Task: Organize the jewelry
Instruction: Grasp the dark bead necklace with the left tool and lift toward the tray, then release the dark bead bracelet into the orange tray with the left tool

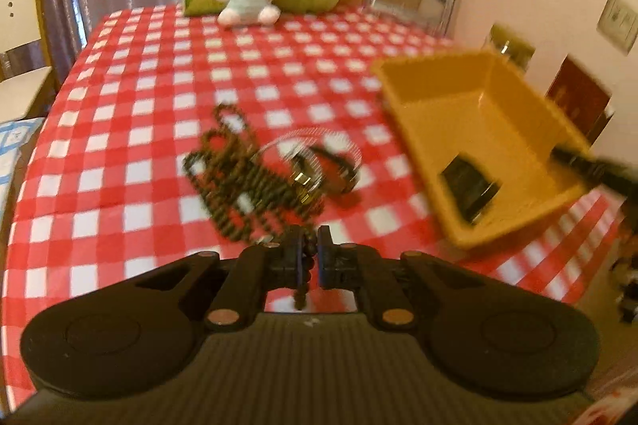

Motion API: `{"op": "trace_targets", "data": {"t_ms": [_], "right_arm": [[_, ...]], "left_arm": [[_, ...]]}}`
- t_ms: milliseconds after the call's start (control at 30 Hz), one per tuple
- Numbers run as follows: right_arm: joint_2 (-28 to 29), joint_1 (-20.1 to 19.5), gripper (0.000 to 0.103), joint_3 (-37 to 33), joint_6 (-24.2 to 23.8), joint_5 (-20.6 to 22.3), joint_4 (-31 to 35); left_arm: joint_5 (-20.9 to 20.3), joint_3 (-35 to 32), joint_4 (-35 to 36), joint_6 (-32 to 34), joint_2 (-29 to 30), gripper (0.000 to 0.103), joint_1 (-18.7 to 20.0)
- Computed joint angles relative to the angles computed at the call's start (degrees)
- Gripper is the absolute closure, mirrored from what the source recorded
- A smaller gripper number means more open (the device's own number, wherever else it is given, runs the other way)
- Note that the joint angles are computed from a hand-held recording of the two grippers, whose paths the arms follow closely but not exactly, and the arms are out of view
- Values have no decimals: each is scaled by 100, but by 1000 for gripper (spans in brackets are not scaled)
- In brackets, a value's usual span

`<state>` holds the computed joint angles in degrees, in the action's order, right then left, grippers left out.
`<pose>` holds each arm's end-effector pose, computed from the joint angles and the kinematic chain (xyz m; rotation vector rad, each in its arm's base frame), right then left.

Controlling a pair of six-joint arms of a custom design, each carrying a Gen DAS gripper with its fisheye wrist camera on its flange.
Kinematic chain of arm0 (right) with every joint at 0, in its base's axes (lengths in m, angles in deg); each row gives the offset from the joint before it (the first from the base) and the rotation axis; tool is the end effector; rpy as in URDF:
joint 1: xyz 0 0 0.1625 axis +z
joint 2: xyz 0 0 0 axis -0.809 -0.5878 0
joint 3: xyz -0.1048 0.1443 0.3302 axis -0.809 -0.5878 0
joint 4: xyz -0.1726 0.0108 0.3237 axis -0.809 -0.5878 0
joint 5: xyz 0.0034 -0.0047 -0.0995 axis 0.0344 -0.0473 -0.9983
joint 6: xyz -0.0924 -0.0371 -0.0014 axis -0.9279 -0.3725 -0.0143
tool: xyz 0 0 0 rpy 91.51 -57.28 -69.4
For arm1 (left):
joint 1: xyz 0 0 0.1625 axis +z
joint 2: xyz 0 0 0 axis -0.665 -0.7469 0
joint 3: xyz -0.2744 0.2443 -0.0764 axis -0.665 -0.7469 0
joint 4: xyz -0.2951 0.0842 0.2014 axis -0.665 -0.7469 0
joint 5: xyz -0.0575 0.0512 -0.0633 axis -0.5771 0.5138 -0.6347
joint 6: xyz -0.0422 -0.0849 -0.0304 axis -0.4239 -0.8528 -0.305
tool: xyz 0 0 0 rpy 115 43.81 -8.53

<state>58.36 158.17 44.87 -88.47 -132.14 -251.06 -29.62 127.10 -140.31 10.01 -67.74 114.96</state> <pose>0.2783 -0.7487 0.0326 0.6781 -2.2194 1.0655 -0.0021 -0.6794 0.3451 0.2871 2.3757 -0.9352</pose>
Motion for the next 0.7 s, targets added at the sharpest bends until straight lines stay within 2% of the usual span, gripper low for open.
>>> {"op": "trace_targets", "data": {"t_ms": [200, 367, 567, 700], "right_arm": [[-21, 9, 99, 28, -35, 16, 16], [-28, 24, 99, 38, -123, 21, 8], [-19, 31, 98, 13, -138, 30, 19], [0, 39, 98, -29, -133, 42, 33]], "left_arm": [[-644, -266, -149, -25, 221, 97, -125], [-1209, -738, -54, 20, 622, 97, -183], [-1583, -1461, 145, 95, 1237, 97, -243], [-1589, -2000, 301, 179, 1649, 97, -239]]}}
